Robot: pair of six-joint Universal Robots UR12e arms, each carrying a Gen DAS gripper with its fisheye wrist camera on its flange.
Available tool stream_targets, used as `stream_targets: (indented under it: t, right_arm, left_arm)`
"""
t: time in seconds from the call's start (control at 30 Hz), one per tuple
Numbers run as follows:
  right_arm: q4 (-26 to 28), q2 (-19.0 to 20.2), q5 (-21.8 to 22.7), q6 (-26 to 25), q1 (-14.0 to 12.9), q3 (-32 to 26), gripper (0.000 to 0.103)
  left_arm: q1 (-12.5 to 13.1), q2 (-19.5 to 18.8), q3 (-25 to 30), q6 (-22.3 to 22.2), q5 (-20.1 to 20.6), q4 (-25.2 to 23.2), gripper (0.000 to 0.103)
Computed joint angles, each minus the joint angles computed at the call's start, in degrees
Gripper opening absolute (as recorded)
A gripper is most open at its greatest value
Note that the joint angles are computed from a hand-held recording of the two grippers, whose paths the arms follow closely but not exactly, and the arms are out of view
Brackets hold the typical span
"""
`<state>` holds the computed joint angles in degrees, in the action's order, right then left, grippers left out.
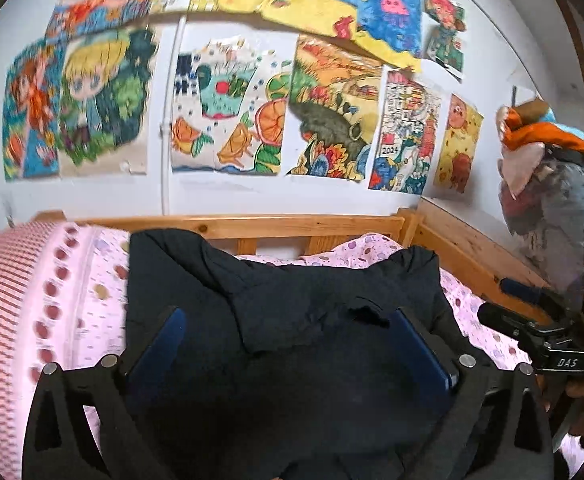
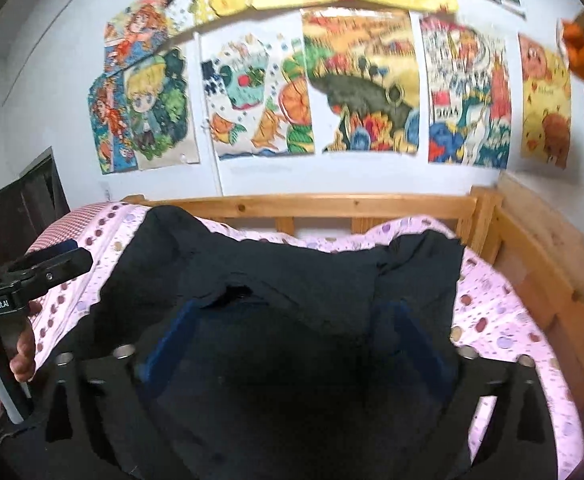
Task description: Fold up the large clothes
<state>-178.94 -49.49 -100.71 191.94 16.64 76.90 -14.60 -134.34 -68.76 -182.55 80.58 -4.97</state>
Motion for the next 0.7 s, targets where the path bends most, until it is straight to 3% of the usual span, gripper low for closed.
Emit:
stream_targets:
  t: [0.33, 0.7]
  right_arm:
    - [-3.4, -8.5, -6.6, -4.6, 4.4, 8.8, 0.101]
    - [-3.0, -15.6, -6.3, -10.8, 8.4, 16.3, 0.101]
  left_arm:
    - [-1.3, 10.8, -13.8, 5.9, 2.8, 5.8, 0.103]
    - [-1.5, 19.7, -25.4, 11.0, 0.9, 9.6, 0.103]
